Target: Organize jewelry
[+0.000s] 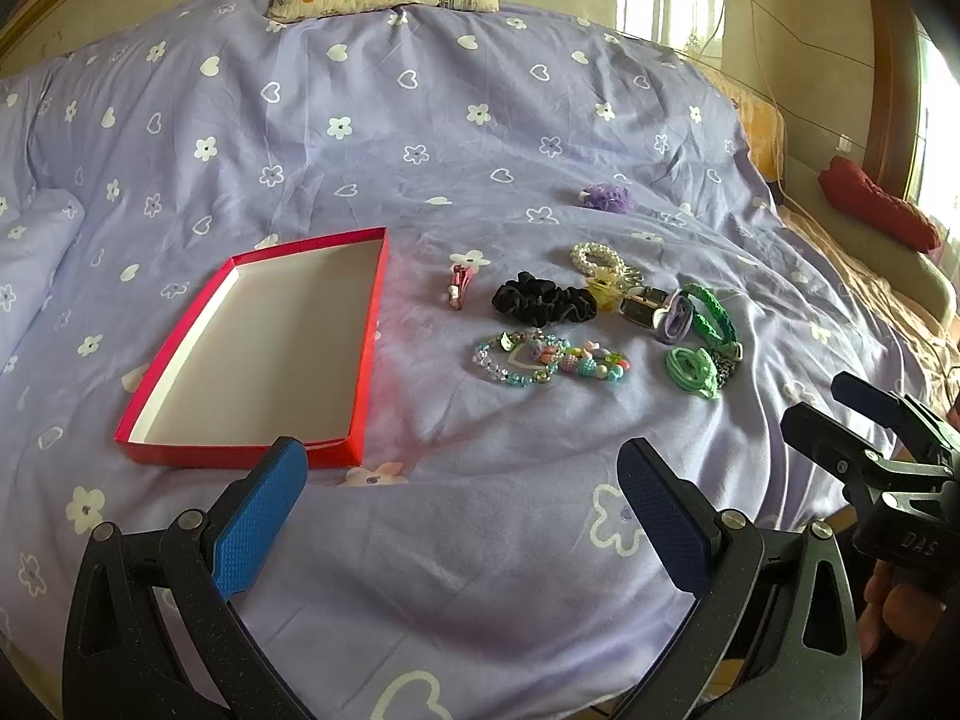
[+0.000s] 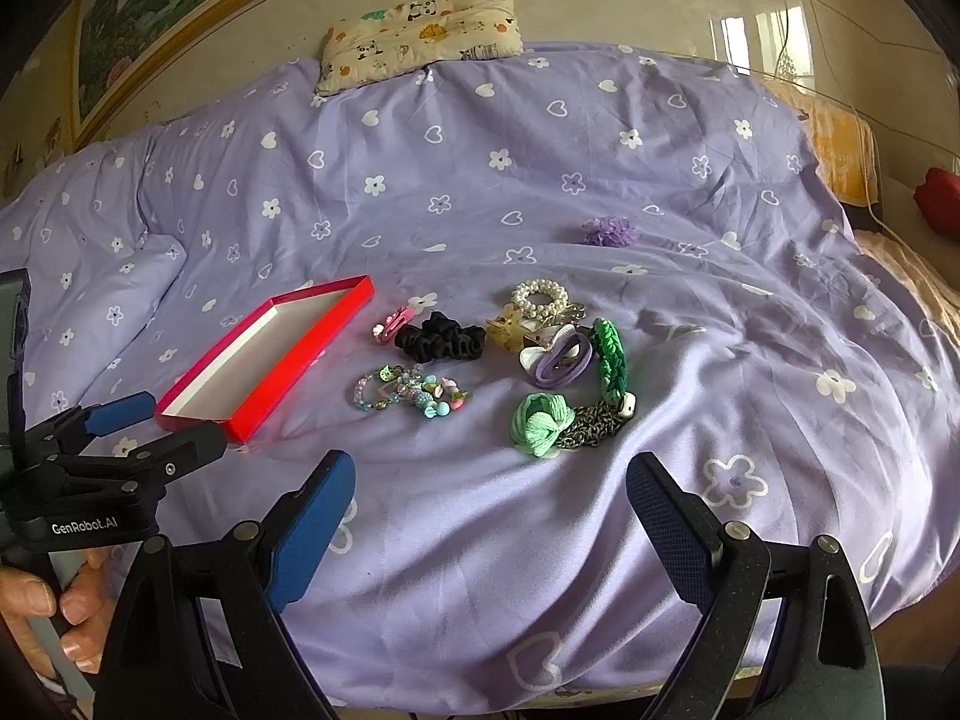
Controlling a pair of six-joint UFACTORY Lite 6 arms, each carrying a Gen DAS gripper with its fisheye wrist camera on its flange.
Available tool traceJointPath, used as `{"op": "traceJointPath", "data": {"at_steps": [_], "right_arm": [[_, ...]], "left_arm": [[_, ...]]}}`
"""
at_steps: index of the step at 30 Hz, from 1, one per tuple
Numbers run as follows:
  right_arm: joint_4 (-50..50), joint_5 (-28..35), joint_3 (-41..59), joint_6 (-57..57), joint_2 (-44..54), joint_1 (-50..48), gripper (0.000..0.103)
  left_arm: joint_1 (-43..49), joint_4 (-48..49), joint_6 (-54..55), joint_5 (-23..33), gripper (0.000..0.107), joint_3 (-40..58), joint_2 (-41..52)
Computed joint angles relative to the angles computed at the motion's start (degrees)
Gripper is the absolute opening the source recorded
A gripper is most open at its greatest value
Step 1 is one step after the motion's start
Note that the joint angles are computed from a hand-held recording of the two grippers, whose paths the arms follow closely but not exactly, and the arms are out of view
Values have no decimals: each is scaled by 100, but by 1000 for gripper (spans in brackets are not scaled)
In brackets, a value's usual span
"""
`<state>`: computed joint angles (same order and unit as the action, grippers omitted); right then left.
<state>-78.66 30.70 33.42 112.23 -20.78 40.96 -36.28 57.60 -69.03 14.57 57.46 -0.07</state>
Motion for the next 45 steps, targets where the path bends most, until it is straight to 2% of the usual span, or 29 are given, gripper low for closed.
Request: {"op": "traceJointPath", "data": {"at_steps": [15,19,24,29,31,35,37,39,42,45], "right_arm": [[34,-182,57,-52,17,-118,93],[134,-356,81,-266,1,-325,93],[317,-790,188,-609,98,-845,93],[766,-1388,317,-1224,305,-1533,93],[1186,-1701,406,-1696,455,-1865,93],[1922,-2035,643,-2577,799,-2282,93],[2600,-2165,840,-3349,1051,-2469,93],[3358,-2256,1032,-4186,1267,-2622,92],[4383,-2285,1394,-5389,1663,-2811,84],[5668,-2263,1822,-6813,2146,-3040,75]], "left_arm": [[-9,-260,240,2,103,71,73],[74,-1124,1120,-39,103,365,308],[334,-3124,3188,-82,103,977,814],[578,-5097,5271,154,103,1686,1433],[638,-5511,5717,317,103,2020,1728],[693,-5740,6123,504,100,2593,2214],[691,-5916,6412,589,98,2925,2472],[696,-6120,6723,732,89,3305,2753],[717,-6579,7324,1108,75,4028,3287],[741,-6936,7770,1414,71,4665,3771]]}}
